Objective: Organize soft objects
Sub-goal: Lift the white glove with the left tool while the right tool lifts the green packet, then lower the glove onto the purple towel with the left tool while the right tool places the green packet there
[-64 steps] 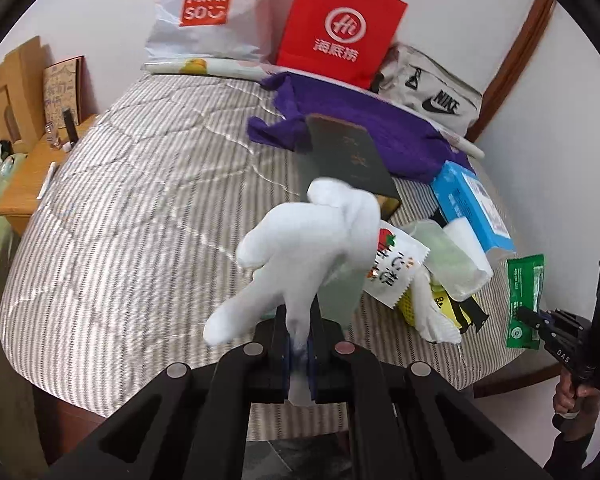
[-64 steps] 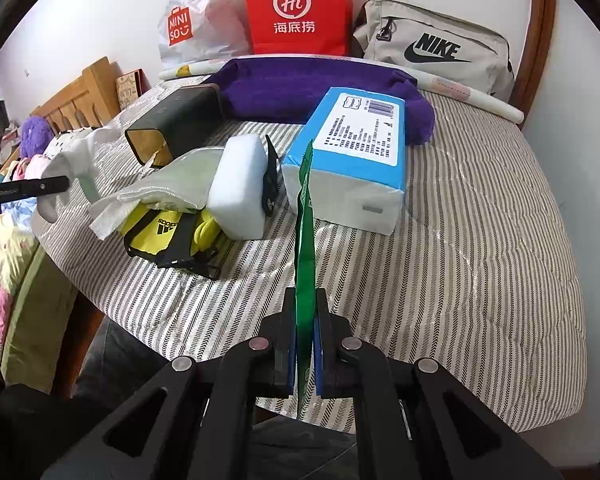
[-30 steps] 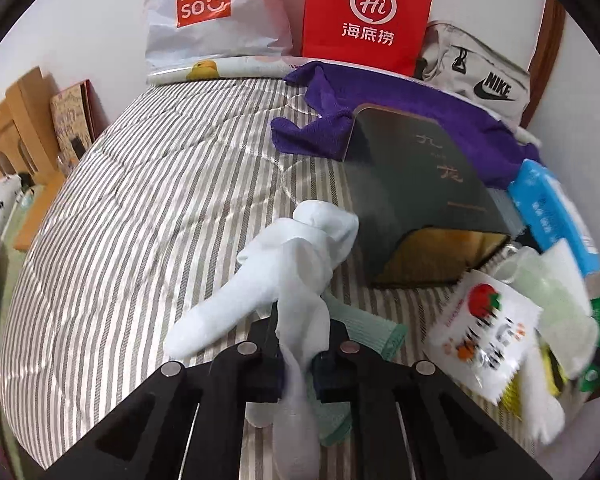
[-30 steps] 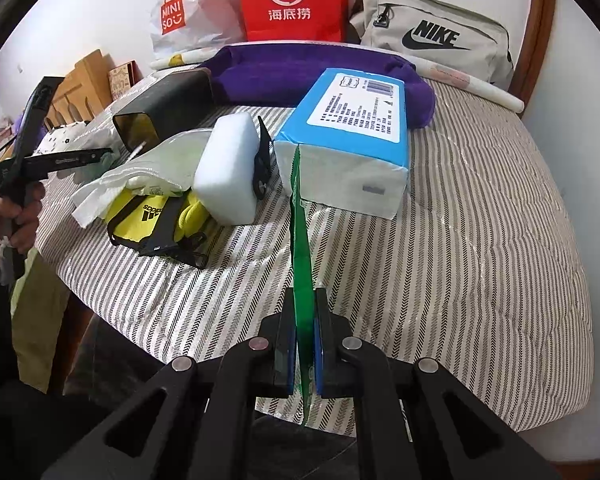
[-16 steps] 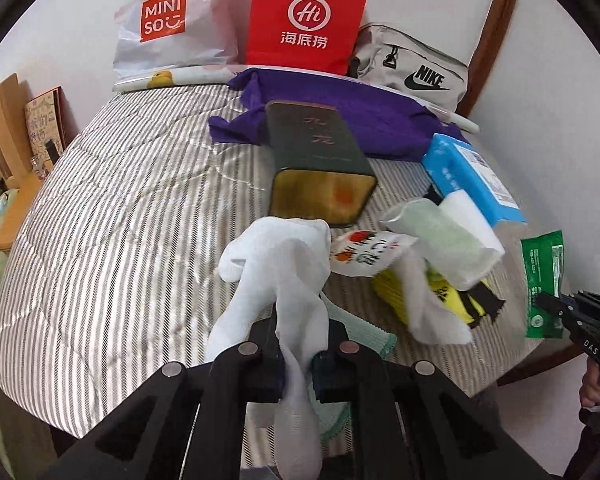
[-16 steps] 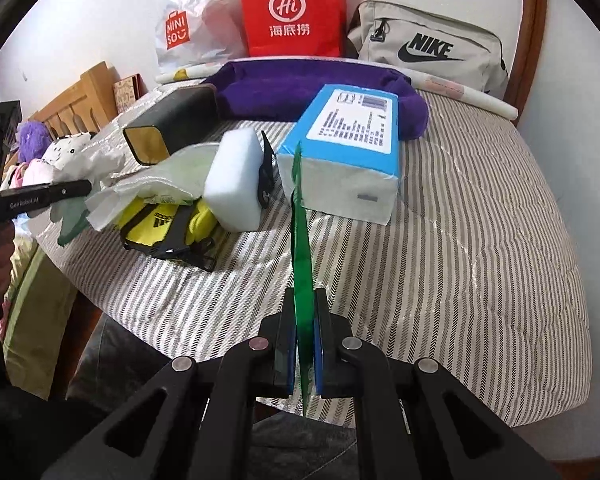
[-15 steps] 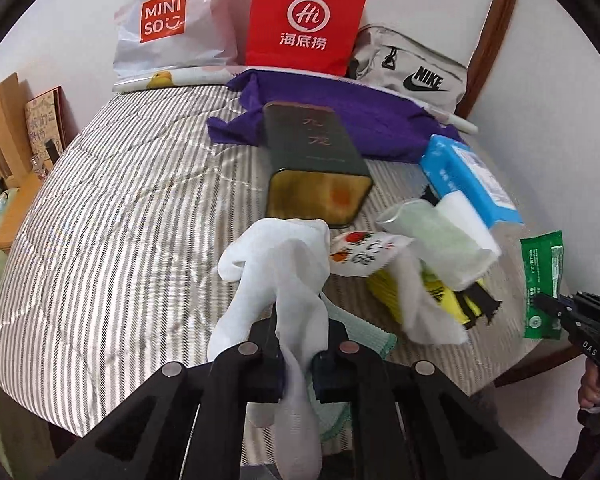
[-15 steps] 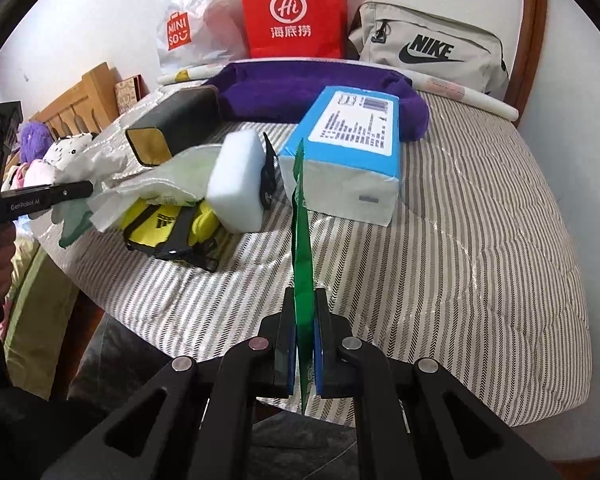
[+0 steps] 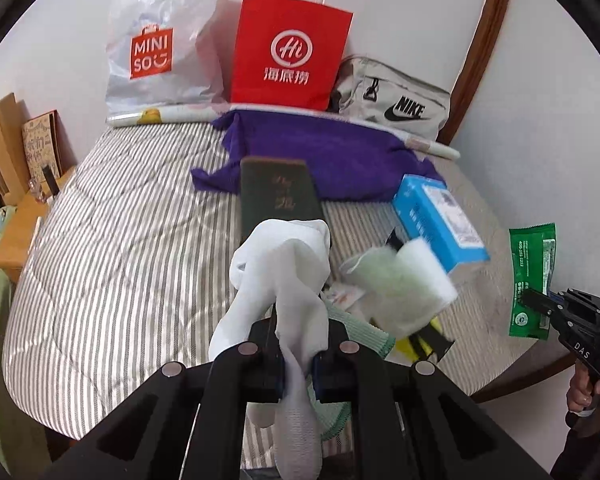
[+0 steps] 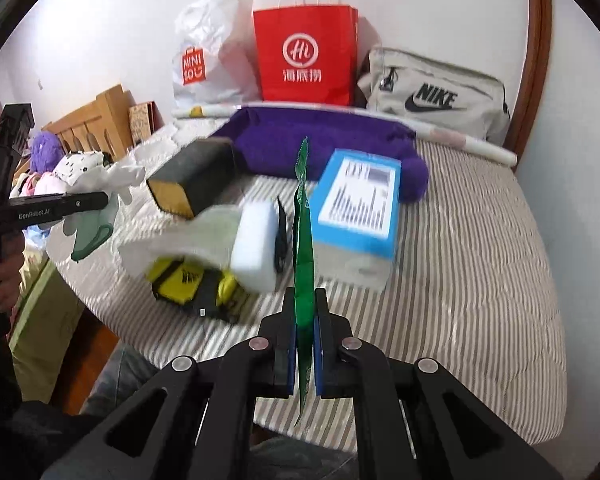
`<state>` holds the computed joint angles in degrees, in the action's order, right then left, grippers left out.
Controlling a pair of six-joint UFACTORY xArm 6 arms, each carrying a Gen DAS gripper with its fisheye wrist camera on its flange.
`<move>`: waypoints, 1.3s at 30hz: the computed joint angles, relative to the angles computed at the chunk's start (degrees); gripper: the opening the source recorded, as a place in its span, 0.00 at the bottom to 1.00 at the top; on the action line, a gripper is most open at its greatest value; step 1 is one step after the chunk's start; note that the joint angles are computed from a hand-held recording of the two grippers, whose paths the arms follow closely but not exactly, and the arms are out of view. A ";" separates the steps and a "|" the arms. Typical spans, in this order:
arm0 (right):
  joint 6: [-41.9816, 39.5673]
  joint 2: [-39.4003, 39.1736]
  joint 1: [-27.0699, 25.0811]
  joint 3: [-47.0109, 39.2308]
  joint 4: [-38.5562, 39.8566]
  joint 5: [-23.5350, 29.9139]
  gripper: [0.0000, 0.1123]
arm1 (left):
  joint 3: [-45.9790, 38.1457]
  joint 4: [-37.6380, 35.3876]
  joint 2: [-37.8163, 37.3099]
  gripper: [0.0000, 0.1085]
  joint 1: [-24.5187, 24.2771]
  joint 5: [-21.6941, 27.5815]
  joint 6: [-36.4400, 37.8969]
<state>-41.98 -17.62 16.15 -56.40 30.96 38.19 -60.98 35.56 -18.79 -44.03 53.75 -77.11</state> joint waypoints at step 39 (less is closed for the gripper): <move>10.72 41.20 1.86 -51.67 -5.48 8.23 0.06 | -24.51 -12.04 21.98 0.09 19.01 -6.33 21.68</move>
<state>-31.26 23.58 18.01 -108.08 25.48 46.42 -85.49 23.53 3.19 -25.02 47.42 -55.43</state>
